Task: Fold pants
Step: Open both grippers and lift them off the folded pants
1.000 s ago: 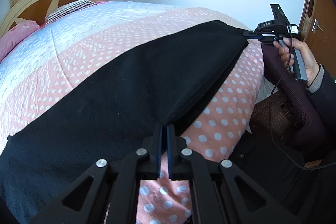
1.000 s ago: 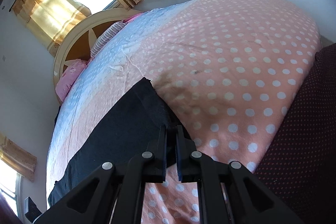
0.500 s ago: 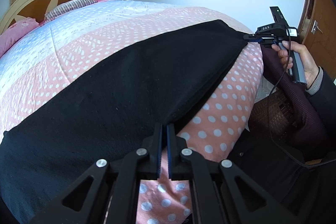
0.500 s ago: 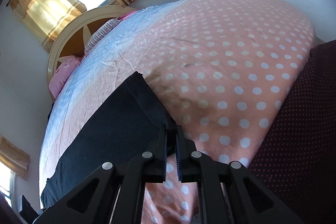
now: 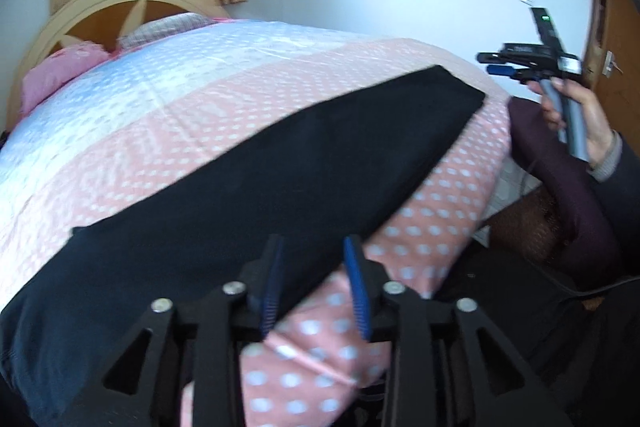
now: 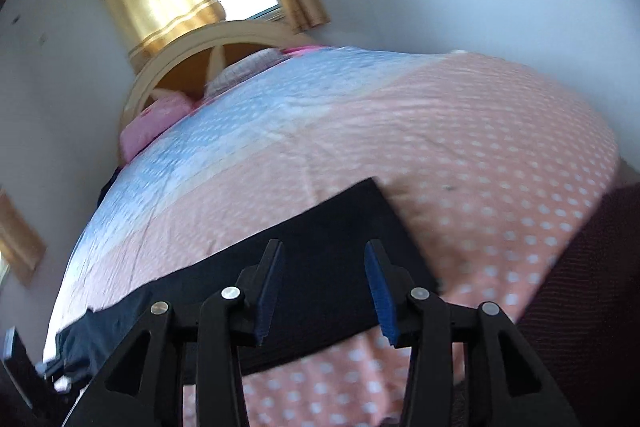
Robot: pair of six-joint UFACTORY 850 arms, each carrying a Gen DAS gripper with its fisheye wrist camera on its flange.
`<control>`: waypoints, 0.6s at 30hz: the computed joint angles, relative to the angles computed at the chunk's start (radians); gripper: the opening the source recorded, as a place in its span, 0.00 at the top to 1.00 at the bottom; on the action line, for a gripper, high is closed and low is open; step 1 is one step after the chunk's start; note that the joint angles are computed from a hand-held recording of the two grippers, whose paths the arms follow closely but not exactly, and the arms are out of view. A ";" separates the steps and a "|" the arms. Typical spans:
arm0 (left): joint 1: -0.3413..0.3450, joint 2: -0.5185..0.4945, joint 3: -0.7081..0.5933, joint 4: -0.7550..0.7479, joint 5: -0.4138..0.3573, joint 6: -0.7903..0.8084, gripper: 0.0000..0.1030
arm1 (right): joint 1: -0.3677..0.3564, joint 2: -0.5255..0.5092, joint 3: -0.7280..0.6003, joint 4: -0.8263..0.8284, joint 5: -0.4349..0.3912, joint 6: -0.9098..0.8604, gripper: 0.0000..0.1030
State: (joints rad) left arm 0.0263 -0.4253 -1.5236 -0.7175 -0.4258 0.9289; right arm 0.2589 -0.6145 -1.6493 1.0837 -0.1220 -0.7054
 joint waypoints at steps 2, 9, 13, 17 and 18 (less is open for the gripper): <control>0.011 -0.008 -0.008 0.053 0.029 -0.092 0.55 | 0.046 -0.044 -0.070 -0.014 -0.091 -0.088 0.57; 0.034 -0.054 -0.032 0.221 0.008 -0.330 0.55 | 0.147 -0.191 -0.255 -0.235 -0.332 -0.070 0.58; 0.028 -0.034 0.010 0.223 0.029 -0.286 0.49 | 0.175 -0.218 -0.260 -0.400 -0.358 0.007 0.57; 0.026 -0.020 0.027 0.220 0.038 -0.282 0.47 | 0.180 -0.214 -0.276 -0.458 -0.374 0.047 0.57; 0.032 -0.020 0.023 0.202 0.030 -0.277 0.47 | 0.175 -0.207 -0.267 -0.393 -0.374 0.000 0.57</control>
State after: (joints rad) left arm 0.0579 -0.4456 -1.5008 -0.5150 -0.3963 0.6516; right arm 0.4340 -0.8216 -1.9167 0.6907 -0.4962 -0.7058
